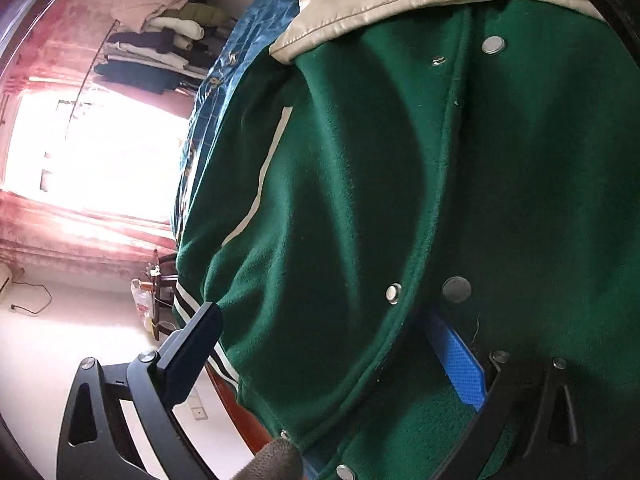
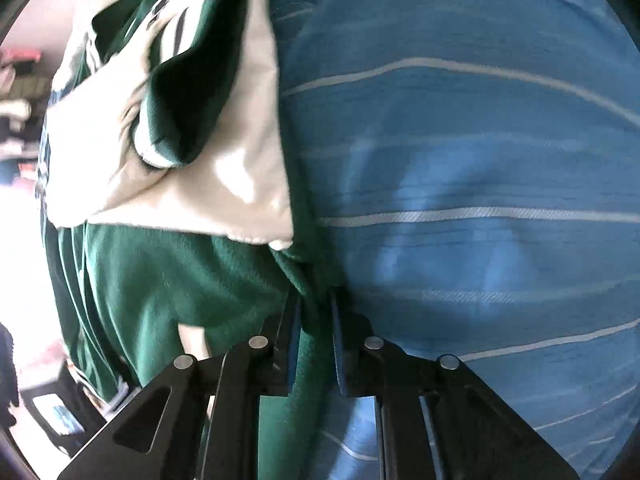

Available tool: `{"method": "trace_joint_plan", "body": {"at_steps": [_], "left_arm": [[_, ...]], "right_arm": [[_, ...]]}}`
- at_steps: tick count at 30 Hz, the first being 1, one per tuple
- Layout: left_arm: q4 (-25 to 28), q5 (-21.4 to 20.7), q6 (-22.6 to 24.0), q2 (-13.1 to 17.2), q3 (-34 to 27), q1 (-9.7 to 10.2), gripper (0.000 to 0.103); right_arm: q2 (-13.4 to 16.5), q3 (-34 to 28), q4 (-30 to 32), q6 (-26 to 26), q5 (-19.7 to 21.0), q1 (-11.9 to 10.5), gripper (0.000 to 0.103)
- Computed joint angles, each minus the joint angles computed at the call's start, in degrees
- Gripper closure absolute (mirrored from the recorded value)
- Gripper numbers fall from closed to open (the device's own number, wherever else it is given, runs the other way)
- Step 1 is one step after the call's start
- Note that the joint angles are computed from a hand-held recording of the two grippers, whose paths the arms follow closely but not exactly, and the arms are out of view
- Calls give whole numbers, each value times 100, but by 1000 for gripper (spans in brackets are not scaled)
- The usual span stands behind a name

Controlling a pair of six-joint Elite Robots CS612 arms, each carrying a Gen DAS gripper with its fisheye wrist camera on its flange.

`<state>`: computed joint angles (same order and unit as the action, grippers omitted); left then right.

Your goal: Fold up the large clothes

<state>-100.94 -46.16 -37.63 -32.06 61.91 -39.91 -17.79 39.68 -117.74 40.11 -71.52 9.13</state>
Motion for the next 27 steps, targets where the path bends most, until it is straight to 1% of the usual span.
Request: {"method": "trace_joint_plan", "body": {"at_steps": [1, 3, 4, 5, 6, 7, 9, 11, 14, 17, 19, 21, 24, 25, 27], "left_arm": [[-2, 47, 16, -7, 16, -11, 0], [143, 167, -38, -46, 28, -55, 0], [207, 184, -87, -88, 43, -73, 0], [190, 177, -115, -159, 102, -100, 0], [169, 153, -137, -231, 161, -141, 0], [127, 147, -143, -306, 241, -186, 0], [144, 198, -107, -448, 417, -340, 0], [267, 243, -66, -545, 556, -530, 0], [289, 192, 61, -654, 736, -793, 0], [47, 165, 399, -745, 915, -1023, 0], [-229, 118, 698, -806, 1089, -1168, 0], [-355, 96, 928, -815, 1207, -1289, 0], [-484, 342, 1149, -741, 1328, -1448, 0], [-444, 370, 1173, -698, 1313, -1465, 0], [-167, 397, 1177, -573, 1189, -1489, 0]], "right_arm": [[-25, 33, 0, -53, 70, -12, 88], [-73, 97, 29, -138, 114, -19, 72], [-145, 206, 9, -191, 56, -6, 57], [-231, 346, -35, -256, -31, 6, 39], [-317, 458, 0, -380, -187, 21, 31], [-425, 605, 39, -548, -362, 42, 26], [-728, 1101, 14, -817, -678, 53, 25], [-944, 1443, 71, -866, -925, 90, 18], [-1214, 1922, 54, -780, -999, 85, 17], [-1438, 2349, -8, -594, -1062, 51, 17], [-1565, 2589, -55, -486, -1084, -3, 17], [-1686, 2852, -142, -332, -1092, -86, 17], [-1853, 3160, -227, -232, -1096, -246, 17], [-1855, 3177, -214, -220, -1098, -280, 17], [-1836, 3151, -161, -214, -1108, -334, 17]]}}
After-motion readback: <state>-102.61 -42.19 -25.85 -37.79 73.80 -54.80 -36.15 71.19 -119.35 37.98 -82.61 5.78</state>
